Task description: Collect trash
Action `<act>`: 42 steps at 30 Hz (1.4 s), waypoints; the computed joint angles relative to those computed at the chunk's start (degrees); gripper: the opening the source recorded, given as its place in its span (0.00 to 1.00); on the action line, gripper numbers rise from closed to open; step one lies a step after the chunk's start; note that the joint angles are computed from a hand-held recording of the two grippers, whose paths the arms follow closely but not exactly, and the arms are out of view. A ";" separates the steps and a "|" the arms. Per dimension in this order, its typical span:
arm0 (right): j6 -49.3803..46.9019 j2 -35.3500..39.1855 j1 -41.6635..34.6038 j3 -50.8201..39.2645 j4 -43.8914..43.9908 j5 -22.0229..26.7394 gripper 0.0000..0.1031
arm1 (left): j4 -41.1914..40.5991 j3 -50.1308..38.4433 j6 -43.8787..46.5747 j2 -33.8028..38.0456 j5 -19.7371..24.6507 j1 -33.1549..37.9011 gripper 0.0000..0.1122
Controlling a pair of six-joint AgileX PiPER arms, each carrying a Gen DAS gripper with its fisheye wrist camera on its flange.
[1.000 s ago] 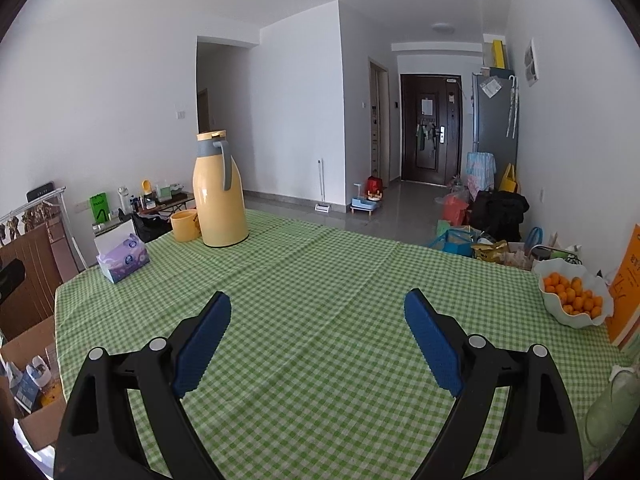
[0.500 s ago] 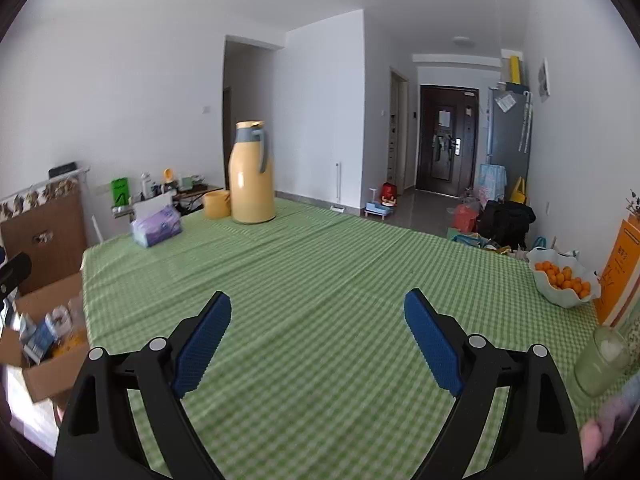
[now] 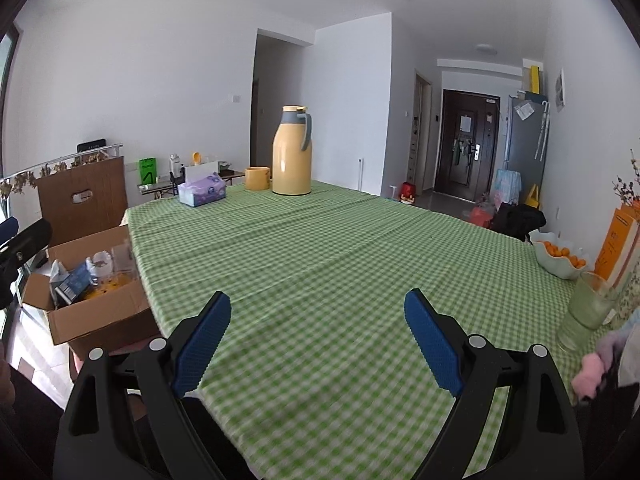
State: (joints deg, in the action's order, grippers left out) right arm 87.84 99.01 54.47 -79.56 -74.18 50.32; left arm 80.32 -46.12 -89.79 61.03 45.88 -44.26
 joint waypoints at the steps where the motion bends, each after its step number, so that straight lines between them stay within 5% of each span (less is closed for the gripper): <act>1: 0.35 -0.03 0.75 0.20 -0.36 0.80 0.82 | 0.07 0.68 0.09 -0.83 2.08 -1.55 0.85; 10: 2.24 0.74 3.35 -0.84 -1.02 4.84 0.82 | -1.61 2.48 2.69 -5.45 3.04 -3.49 0.85; 16: -0.07 -0.23 2.56 -0.63 2.03 1.78 0.82 | -2.29 1.62 3.83 -5.63 1.50 -1.34 0.85; 42: 1.78 0.13 4.59 -1.04 -0.68 6.45 0.85 | -2.02 1.18 3.64 -5.32 2.48 -1.74 0.85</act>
State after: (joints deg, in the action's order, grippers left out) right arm 89.62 99.14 59.06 -80.60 -74.86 56.77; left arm 78.30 -44.94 -86.15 55.71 48.36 -46.00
